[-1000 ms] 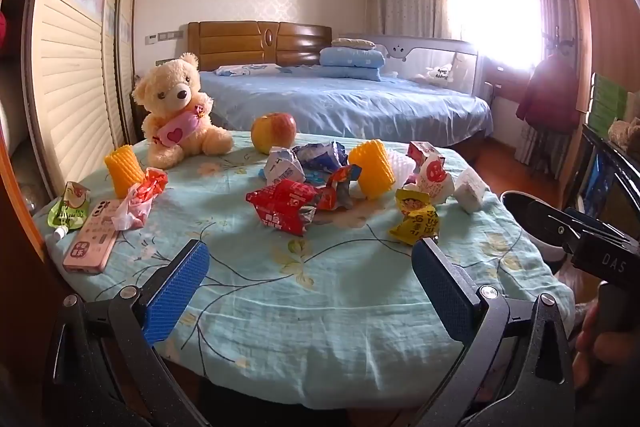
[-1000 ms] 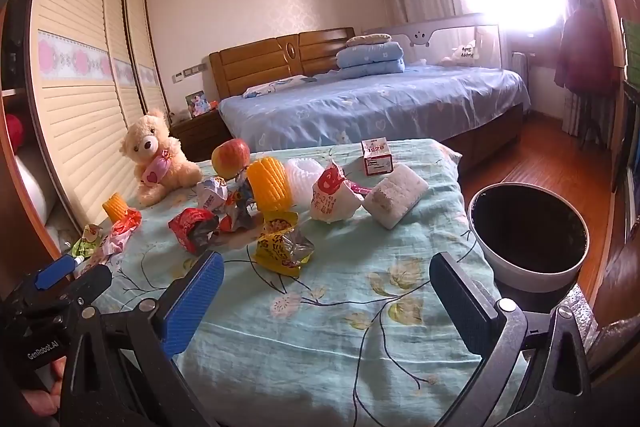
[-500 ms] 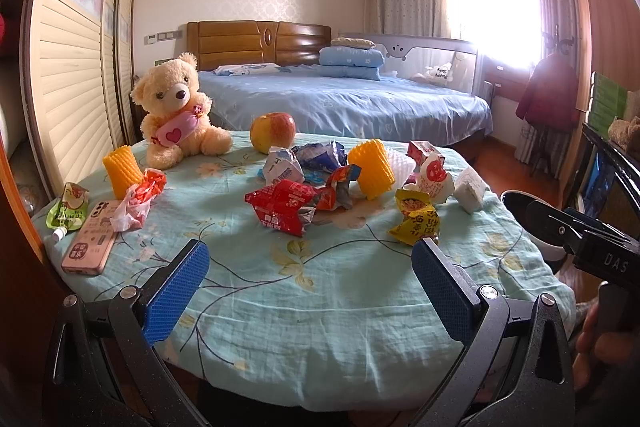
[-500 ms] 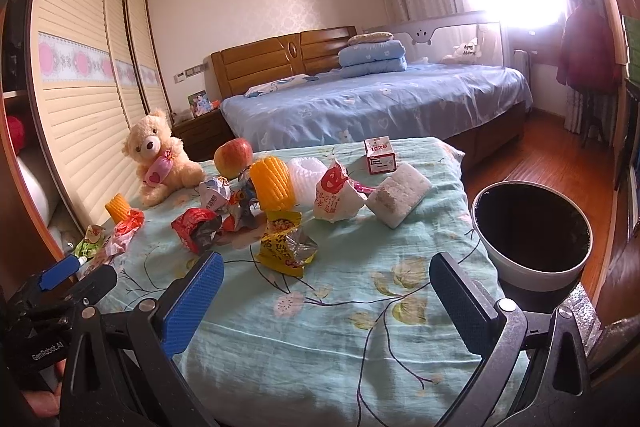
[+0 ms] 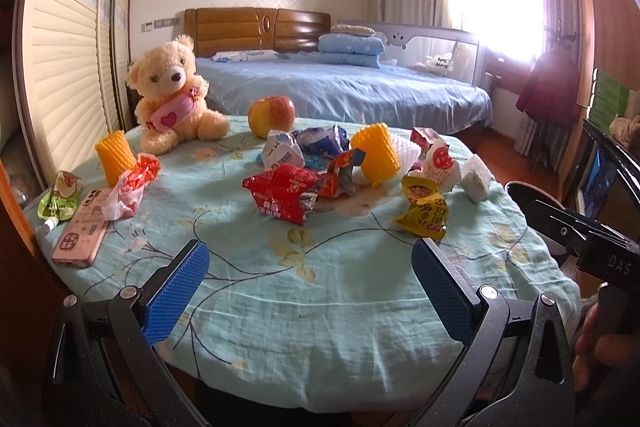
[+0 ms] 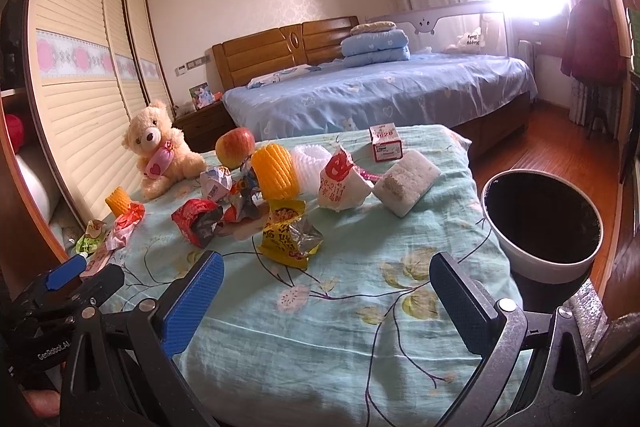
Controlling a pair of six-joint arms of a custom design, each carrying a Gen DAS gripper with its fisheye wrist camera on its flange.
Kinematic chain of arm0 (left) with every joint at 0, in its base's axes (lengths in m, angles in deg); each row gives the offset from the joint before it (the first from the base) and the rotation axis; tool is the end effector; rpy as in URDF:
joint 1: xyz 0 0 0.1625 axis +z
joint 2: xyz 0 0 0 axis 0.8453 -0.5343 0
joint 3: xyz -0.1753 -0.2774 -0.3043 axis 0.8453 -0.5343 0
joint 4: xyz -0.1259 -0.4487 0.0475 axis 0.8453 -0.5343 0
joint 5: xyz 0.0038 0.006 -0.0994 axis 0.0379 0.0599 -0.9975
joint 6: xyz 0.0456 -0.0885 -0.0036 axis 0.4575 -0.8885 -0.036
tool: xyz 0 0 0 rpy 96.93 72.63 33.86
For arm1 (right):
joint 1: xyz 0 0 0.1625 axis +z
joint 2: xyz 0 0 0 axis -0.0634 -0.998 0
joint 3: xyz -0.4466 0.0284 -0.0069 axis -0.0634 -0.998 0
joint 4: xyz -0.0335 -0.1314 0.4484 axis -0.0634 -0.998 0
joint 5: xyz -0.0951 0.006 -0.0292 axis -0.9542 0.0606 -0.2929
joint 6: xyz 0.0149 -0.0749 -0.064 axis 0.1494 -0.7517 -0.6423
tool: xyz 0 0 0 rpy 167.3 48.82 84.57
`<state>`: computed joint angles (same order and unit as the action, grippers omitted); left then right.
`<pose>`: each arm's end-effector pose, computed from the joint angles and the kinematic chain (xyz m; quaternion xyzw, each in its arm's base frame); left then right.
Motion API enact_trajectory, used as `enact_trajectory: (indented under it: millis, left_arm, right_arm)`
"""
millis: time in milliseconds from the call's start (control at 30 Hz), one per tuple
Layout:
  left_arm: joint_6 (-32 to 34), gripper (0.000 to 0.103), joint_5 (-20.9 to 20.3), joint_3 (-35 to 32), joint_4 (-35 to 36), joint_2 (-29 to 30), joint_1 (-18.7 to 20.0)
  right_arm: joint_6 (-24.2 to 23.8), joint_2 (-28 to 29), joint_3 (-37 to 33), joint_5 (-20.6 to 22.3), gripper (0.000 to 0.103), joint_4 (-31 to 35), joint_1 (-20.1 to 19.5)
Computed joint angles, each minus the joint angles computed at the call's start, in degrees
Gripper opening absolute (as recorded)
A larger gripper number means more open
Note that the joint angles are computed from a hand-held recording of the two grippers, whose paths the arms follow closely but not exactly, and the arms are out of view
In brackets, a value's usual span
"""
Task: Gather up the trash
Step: 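Move both tools toward the snack wrappers on the table, then grasp the red chip bag with the left tool while the right tool grasps the yellow snack packet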
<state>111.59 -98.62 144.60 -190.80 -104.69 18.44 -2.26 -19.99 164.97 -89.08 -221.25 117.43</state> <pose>-0.0060 -0.7361 0.3398 0.2772 0.8228 -0.4279 0.2512 0.3745 -0.6819 -0.0253 0.0975 -0.8262 0.4874 0.2652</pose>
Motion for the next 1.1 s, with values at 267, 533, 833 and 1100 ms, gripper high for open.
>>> enact_trajectory:
  millis: [267,533,833,1100]
  left_arm:
    - [0.23,0.103,2.0,-5.26,3.03,3.51,1.14]
    - [-3.12,0.103,3.89,-14.16,10.12,8.57,2.08]
    - [-7.59,0.103,4.3,-23.83,19.02,14.4,2.91]
    - [-9.85,0.082,6.54,-28.26,25.22,17.15,2.94]
  right_arm:
    - [3.48,0.58,-2.33,1.85,0.103,7.37,-1.05]
    - [7.91,2.45,-7.88,3.62,0.102,16.97,-2.74]
    - [13.67,3.6,-13.16,5.35,0.102,27.71,-4.87]
    - [15.2,4.5,-16.43,6.56,0.096,34.16,-5.51]
